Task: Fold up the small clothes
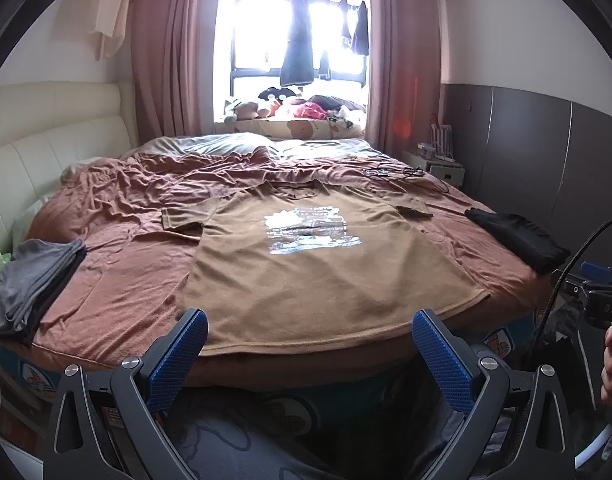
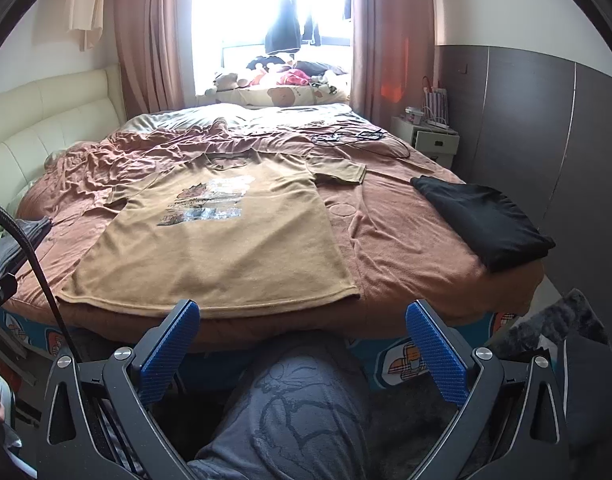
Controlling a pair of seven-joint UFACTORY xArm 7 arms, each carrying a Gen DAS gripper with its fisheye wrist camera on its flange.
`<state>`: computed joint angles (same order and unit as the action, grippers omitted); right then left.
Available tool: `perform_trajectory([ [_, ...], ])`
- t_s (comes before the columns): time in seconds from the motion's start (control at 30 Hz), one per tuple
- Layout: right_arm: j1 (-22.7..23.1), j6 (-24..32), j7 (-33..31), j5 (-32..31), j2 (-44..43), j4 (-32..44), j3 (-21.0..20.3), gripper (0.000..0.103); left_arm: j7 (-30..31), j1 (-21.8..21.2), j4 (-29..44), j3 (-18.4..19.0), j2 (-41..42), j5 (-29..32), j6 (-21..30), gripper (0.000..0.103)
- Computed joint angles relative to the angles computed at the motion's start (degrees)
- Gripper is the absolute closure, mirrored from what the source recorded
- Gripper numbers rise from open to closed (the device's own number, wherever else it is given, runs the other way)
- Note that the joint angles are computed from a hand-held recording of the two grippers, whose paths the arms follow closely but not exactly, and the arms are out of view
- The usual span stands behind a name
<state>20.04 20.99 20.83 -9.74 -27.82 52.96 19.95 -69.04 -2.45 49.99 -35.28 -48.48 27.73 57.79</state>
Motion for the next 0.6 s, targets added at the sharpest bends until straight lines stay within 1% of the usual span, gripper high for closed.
perform_trajectory([
  [0.23, -0.94, 0.08, 0.96, -1.04, -0.82, -0.23, 0.77, 0.000, -0.01, 0.06, 0.39, -0.19, 0.27, 0.35, 0.20, 0.000],
  [0.3, -1.95, 0.34, 1.90, -1.93, -0.67, -0.03, 1.57, 0.000, -0.02, 0.04, 0.46, -0.25, 0.26, 0.47, 0.20, 0.000],
  [0.6, -1.84, -0.14, 2.27, -2.53, -1.16, -0.14, 1.19, 0.000, -0.25, 0.19, 1.08, -0.88, 0.48, 0.75, 0.25, 0.000],
])
